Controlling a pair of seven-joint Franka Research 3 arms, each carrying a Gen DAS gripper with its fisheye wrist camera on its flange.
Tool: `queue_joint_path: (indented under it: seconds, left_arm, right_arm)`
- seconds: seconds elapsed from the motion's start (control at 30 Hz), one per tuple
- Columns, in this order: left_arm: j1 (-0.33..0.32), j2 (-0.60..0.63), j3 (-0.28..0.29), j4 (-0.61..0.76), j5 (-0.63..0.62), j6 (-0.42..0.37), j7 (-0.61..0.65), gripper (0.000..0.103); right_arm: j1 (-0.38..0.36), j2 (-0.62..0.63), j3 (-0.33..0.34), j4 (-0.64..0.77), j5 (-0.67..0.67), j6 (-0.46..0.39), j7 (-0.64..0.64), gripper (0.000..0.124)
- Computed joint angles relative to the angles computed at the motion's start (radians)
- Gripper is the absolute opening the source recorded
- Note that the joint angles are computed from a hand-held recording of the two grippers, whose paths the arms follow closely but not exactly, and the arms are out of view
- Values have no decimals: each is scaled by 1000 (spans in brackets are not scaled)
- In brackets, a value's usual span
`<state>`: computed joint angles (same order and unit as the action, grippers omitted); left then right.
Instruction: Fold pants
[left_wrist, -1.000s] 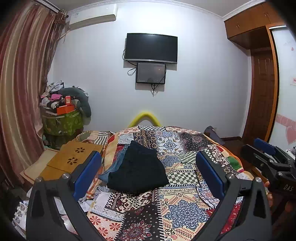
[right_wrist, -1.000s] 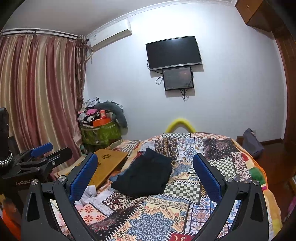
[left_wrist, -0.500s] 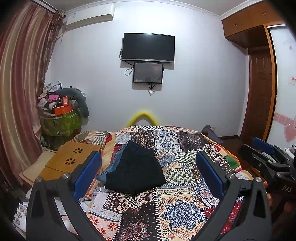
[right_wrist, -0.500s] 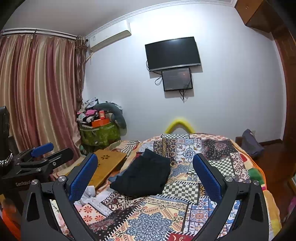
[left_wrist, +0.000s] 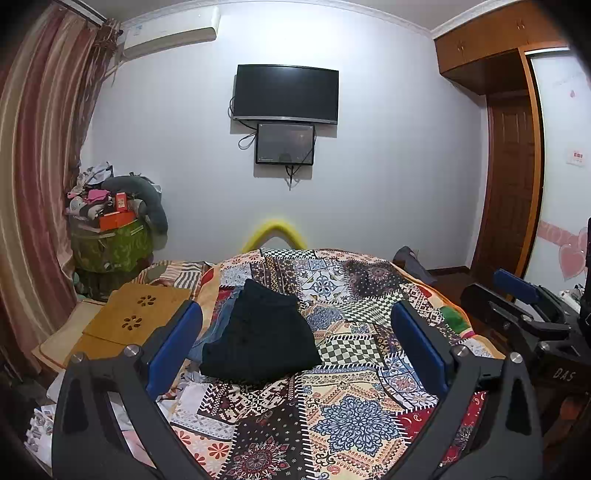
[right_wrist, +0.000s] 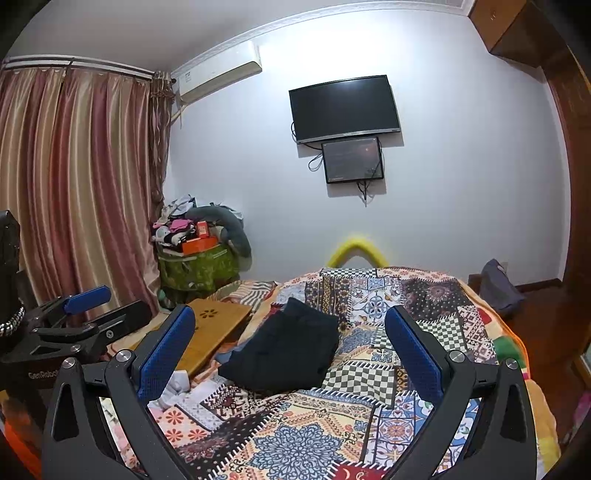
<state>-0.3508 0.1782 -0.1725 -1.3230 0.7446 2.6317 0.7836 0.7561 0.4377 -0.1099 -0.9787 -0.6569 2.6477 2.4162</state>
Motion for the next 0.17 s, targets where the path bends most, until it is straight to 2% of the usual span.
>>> queue_joint_path:
  seconds: [0.17]
  left_arm:
    - [-2,-9,3,-8,20,0,-22,103]
  right_arm:
    - [0,-2,1,-8,-1,3,-3,102]
